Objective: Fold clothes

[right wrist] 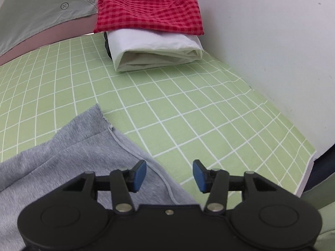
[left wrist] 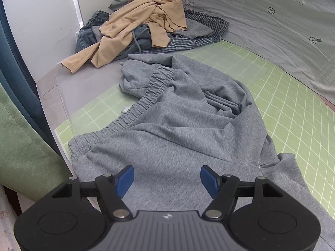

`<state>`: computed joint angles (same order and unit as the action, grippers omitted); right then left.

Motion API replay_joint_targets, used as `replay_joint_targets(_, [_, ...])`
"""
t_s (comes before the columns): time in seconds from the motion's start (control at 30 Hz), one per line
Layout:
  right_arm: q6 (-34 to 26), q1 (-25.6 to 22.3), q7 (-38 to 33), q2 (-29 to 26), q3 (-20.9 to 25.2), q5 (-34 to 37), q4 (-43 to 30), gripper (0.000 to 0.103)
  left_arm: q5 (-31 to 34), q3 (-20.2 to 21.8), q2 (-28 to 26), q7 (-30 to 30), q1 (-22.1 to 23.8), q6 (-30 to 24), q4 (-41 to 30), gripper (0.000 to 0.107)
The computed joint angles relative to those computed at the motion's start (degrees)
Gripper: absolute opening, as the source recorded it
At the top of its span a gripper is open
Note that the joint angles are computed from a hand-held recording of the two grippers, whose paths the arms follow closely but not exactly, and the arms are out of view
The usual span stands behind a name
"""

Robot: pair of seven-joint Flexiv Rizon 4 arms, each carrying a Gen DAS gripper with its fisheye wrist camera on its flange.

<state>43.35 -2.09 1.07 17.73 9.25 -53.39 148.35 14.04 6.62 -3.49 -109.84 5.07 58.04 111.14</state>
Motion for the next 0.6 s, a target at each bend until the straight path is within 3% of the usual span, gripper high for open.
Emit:
replay_joint_targets(0.03, [-0.66, 0.57, 0.30, -0.94, 0.54, -0.21, -1.50, 0.069, -0.63, 0.16, -0.52, 0.87, 0.49, 0.13, -0.57, 0.074])
replay_joint_targets(0.13, [-1.38, 2.97, 2.02, -4.66, 1.49, -1.60, -6.14, 0.076, -3.46, 0.61, -2.31, 3.78, 1.91, 0.91, -2.01, 0.076])
replay_joint_targets(0.43, [1.87, 13.83, 8.37, -21.16, 0.34, -4.09, -24.56, 0.078, -16.17, -0.14, -11.96, 16.18, 6.08, 0.52, -9.54, 0.076])
replay_joint_targets(0.6, [5.82, 21.10, 8.52, -34.62, -2.60, -1.68, -39.95, 0.078, -23.96, -1.71, -17.88, 21.43, 7.65, -1.08, -15.18, 0.077])
